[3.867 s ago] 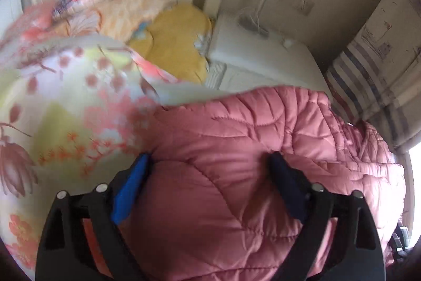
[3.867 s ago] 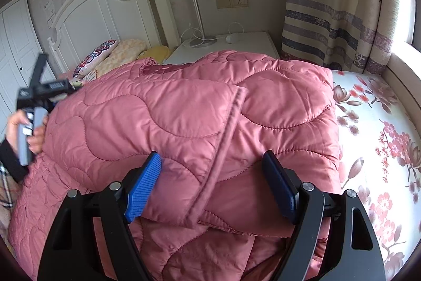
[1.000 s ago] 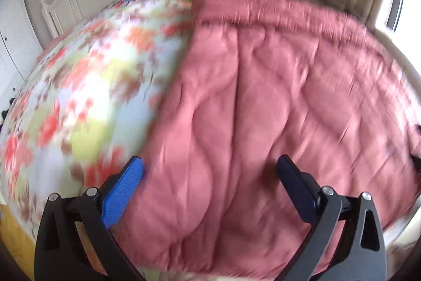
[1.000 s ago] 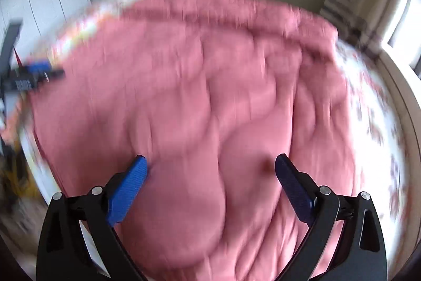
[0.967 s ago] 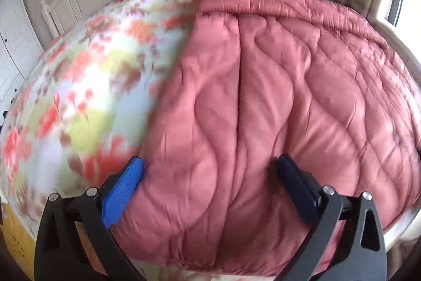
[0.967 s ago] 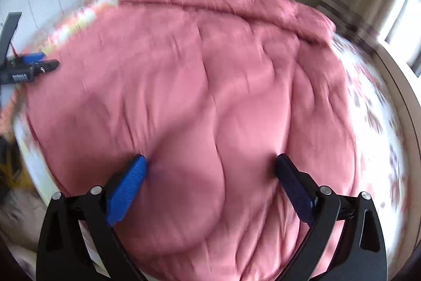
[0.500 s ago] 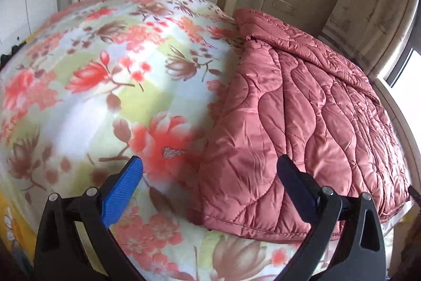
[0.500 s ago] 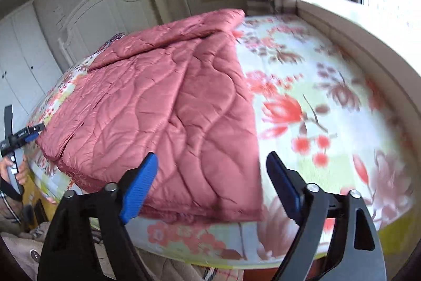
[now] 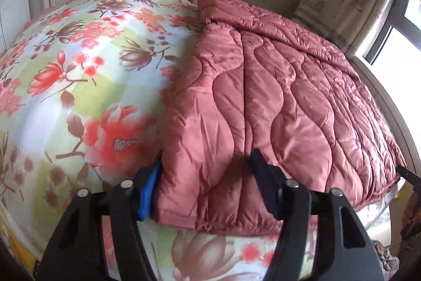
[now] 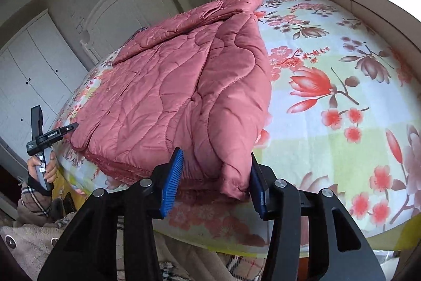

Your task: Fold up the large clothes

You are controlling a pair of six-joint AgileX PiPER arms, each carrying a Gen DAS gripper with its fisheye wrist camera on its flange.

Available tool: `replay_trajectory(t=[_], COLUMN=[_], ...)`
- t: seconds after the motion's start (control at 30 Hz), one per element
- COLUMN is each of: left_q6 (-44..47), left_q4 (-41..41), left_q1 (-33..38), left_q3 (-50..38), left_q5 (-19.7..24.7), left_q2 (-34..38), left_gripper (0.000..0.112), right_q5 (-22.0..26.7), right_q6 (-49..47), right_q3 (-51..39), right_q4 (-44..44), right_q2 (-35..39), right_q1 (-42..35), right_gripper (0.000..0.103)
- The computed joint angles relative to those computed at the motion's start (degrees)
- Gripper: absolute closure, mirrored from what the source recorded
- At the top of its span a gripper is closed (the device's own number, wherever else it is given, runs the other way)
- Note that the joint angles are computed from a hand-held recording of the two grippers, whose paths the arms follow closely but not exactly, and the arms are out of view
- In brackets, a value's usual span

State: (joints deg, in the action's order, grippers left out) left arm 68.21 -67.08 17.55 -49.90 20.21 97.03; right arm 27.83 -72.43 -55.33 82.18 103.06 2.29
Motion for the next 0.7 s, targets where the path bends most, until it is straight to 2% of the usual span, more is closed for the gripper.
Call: replay_trajectory(t=[0.03, 0.07, 0.1, 0.13, 0.17, 0.2, 0.27, 0.43, 0.57, 0.63, 0.7], left_q6=[2.4, 2.6, 0.5, -1.7, -2.2, -0.5, 3.0, 13.3, 14.6, 14.6, 16.9], left_q4=[-2.8, -3.3, -1.5, 1.0, 1.3, -0.8, -4.0, -11.4, -10.3, -8.1, -6.2], left_q1=[-0.2, -1.3, -2.4, -2.4, -2.2, -1.1, -0.3, 7.3, 12.1, 17.6, 25.1], left_q3=[-0.2, -0.4, -0.5, -1.0, -1.4, -1.2, 0.9, 8.0, 12.9, 15.4, 17.9], left_q5=[0.0, -2.0, -3.7, -3.0, -0.1, 2.2, 2.3, 11.8, 17.3, 23.8, 33.0], left_q2=[0.6, 0.9, 0.9, 0.9, 0.9, 0.7, -1.0, -7.2, -12.7, -16.2, -19.5], left_gripper=[0.038, 0.038, 0.048, 0.058, 0.083, 0.096, 0.100, 0.101, 0.102, 0.102, 0.102], right_q5=[0.7, 0.9, 0.8, 1.3, 2.0, 2.5, 3.4, 6.7, 9.7, 12.6, 16.4], right_q6=[-0.9, -2.4, -2.5, -3.3, -6.3, -9.2, -13.0, -16.0, -15.0, -15.2, -16.5], right_q3=[-0.9, -1.6, -2.3, -2.6, -2.1, -1.2, 0.9, 5.4, 9.2, 11.9, 15.1], right_q4=[1.4, 3.9, 4.4, 5.8, 9.0, 11.9, 15.4, 15.0, 11.8, 10.0, 8.1], right_q2=[1.0, 2.0, 2.7, 3.6, 3.9, 3.9, 3.2, 0.0, -3.4, -6.4, -10.5], right_q1=[-0.4, -0.3, -0.1, -0.1, -0.1, -0.2, -0.8, -3.2, -5.7, -7.7, -10.3], right_gripper=[0.056, 0.056, 0.065, 0.078, 0.079, 0.082, 0.084, 0.085, 0.085, 0.085, 0.085])
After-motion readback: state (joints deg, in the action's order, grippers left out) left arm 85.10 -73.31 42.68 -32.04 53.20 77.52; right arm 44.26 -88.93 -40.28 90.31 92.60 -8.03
